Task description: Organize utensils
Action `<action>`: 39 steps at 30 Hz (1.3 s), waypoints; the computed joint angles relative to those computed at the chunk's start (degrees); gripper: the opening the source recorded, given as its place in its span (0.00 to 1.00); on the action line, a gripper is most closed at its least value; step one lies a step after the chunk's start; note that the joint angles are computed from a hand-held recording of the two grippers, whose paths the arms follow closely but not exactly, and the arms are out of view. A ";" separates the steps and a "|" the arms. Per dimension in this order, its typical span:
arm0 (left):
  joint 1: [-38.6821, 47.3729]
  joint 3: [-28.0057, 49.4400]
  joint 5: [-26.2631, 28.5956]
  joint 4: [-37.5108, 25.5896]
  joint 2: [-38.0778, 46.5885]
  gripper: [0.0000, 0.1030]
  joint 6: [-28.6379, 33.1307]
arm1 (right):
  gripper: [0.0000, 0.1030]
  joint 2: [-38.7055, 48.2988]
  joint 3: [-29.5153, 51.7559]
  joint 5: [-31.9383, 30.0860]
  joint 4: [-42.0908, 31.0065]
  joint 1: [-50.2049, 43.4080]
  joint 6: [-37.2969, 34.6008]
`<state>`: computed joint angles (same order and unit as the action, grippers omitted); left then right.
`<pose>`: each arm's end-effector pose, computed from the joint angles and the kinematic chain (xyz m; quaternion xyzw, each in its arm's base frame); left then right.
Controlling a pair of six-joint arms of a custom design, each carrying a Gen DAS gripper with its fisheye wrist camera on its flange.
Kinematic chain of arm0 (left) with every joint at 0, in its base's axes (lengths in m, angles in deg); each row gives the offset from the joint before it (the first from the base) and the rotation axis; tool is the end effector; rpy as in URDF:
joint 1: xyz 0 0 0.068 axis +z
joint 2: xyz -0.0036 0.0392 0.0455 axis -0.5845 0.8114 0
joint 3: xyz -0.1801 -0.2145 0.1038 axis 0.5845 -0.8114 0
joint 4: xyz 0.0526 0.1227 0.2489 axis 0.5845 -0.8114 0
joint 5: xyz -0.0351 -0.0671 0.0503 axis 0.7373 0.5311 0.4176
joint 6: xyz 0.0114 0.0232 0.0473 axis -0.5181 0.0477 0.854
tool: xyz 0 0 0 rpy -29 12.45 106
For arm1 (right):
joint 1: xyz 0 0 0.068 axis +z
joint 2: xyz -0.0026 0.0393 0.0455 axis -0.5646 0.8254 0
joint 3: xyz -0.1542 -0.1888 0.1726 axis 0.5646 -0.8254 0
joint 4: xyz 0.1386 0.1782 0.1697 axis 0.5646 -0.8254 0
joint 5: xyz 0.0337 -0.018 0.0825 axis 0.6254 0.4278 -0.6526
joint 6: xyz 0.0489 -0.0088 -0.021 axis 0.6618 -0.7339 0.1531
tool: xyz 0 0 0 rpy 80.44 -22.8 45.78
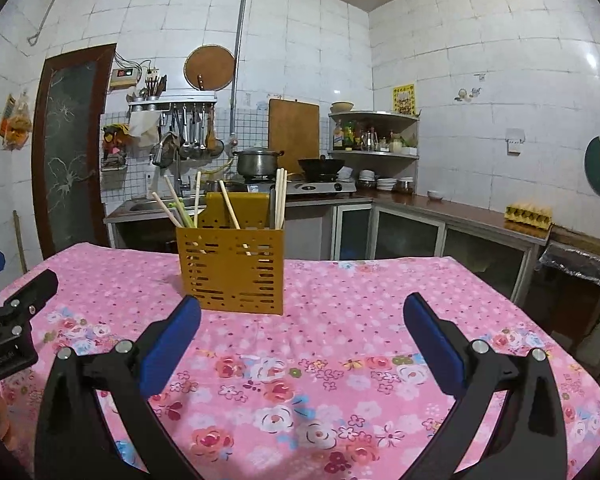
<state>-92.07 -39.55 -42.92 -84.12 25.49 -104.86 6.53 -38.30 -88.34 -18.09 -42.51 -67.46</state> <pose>0.1195 -0.1221 0.2743 -0.0440 0.7918 0.0809 0.6038 0.1845 -0.0201 0.2545 -0.0190 0.7848 0.0082 0.6194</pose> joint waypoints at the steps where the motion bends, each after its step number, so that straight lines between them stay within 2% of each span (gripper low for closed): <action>1: 0.02 -0.02 0.34 -0.19 -0.05 0.95 -0.22 | 0.96 -0.14 -0.10 0.09 -0.11 0.12 0.07; 9: 0.15 -0.25 2.74 -0.39 0.01 0.95 -0.38 | 0.96 -0.50 -0.30 -0.11 -0.55 0.43 0.23; 39: 0.11 -0.12 2.41 -0.93 0.27 0.95 -1.53 | 0.96 -0.01 -0.36 -0.95 -0.52 0.14 -0.28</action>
